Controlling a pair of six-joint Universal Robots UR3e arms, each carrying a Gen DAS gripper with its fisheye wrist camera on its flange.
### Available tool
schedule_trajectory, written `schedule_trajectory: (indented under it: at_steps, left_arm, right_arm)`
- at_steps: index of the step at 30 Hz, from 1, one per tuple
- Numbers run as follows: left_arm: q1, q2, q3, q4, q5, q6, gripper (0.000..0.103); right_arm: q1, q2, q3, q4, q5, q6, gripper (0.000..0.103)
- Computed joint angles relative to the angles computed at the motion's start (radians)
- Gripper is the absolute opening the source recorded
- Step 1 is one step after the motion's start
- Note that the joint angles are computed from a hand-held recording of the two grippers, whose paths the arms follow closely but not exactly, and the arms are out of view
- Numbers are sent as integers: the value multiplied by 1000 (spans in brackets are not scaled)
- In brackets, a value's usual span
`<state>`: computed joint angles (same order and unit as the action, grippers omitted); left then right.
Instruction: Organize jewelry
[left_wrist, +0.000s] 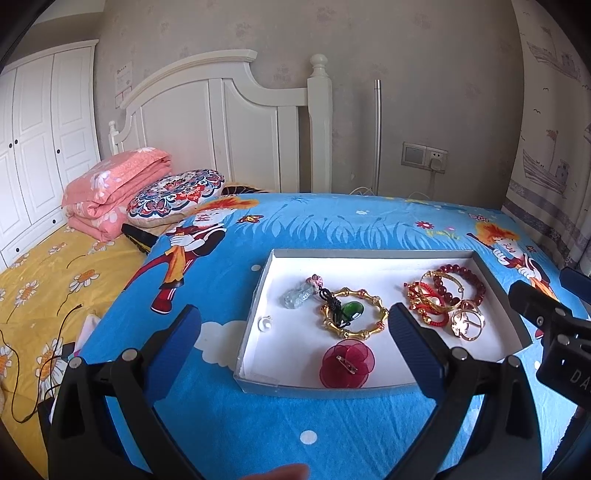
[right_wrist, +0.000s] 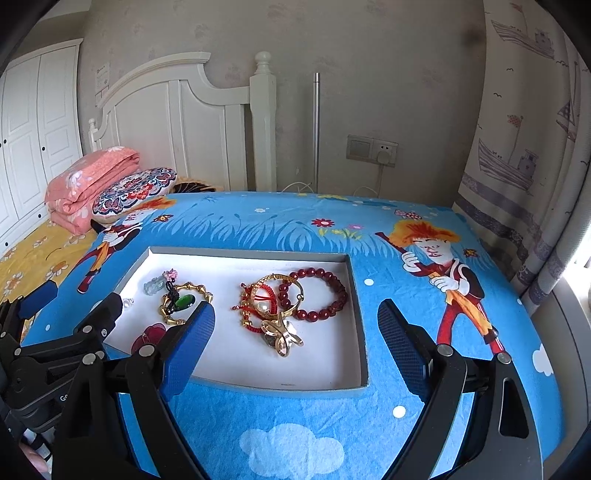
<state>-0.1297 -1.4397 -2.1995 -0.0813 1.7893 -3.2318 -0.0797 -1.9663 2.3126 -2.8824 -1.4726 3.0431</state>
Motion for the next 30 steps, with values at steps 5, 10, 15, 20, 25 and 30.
schedule_trajectory:
  at_steps: [5,10,15,20,25,30]
  left_arm:
    - [-4,-3,4,-5,-1,-7,98]
    - [0,-7,3,-9,-3,-12,98]
    - [7,-6,2,-12,-10,-12,98]
    - [17,2,0,-20,-25,-12,98]
    - [19,12,3,-32,-33,-9,98]
    - [24,21,5,-46,-44,-10,98]
  right_arm:
    - [2,-7,3,-4,-5,-1,84]
    - [-2,-15,-2,6,-3,-1,84]
    - [-6,-18,0,5,-7,-1,84]
    - [-5,-5,0,0,-17,1,84]
    - [-6,2,2,-4,-22,2,84]
    - [-7,0,2,-2,-21,3,84]
